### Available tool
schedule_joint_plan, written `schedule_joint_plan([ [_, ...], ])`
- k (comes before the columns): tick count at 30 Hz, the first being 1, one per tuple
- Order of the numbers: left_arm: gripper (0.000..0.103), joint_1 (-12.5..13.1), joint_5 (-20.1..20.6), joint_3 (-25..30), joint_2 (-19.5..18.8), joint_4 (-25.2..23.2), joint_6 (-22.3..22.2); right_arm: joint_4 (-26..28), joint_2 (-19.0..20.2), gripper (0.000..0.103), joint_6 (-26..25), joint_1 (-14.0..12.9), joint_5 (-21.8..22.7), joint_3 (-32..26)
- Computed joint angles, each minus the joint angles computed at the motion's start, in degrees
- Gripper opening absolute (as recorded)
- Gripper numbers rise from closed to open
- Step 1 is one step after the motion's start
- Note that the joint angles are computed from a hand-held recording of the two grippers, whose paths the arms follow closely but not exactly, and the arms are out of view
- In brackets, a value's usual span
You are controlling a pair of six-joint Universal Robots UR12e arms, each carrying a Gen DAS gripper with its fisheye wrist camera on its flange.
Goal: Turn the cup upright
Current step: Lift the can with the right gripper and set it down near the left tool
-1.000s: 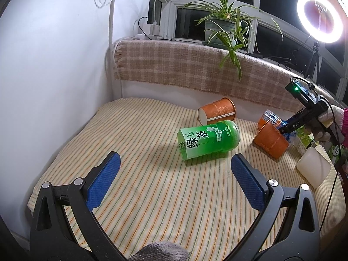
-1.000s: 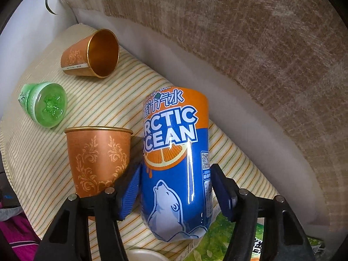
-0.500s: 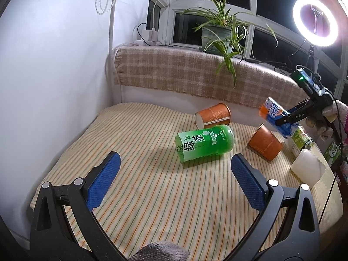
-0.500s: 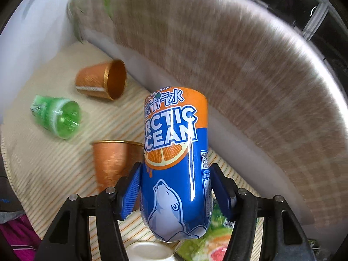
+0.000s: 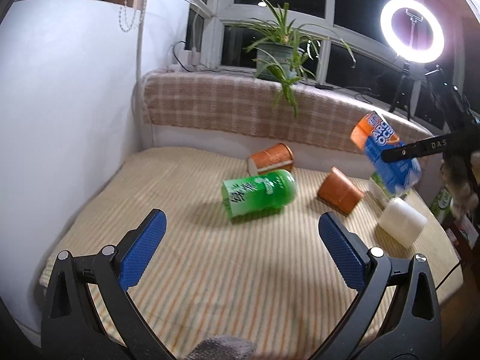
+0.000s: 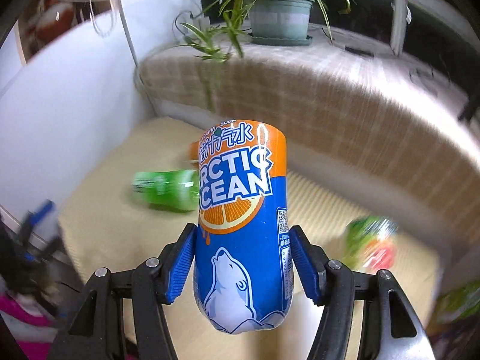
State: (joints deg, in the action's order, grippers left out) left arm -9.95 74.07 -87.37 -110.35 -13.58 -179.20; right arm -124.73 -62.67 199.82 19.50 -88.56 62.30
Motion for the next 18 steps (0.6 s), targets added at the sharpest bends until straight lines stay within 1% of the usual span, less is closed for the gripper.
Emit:
schedule_joint_plan([
  [3,0.103,0.05,-2.17,-0.14,0.27,-2.05,0.42,-4.35,-1.07,0.064,7.43,0.57,3.2,4.23],
  [5,0.103,0.12,-3.54,-0.19,0.42,-3.46,0.43,-7.94,-1.44,0.064,13.36,0.98,5.46,6.92],
  [6,0.103,0.17,-4.15,-0.24,0.51,-4.16,0.22,-9.24,-1.4,0.064,15.36,0.94,6.22,7.79],
  [9,0.103,0.28,-5.71,-0.37,0.73,-5.97,-0.15,-13.54,-1.29,0.065,23.49,1.12,8.82,10.67],
  [14,0.103,0.22,-7.01,-0.35,0.92,-8.23,-0.24,-16.74,-0.36,0.065,31.31,1.17,11.42,12.65],
  [16,0.103,0.32,-7.98,-0.15,0.89,-9.35,-0.41,-16.97,0.17,0.065,32.77,1.1,12.34,12.7],
  [18,0.103,0.4,-8.76,0.09,0.79,-10.5,-0.56,-16.01,0.46,0.065,33.28,1.22,11.63,12.42],
])
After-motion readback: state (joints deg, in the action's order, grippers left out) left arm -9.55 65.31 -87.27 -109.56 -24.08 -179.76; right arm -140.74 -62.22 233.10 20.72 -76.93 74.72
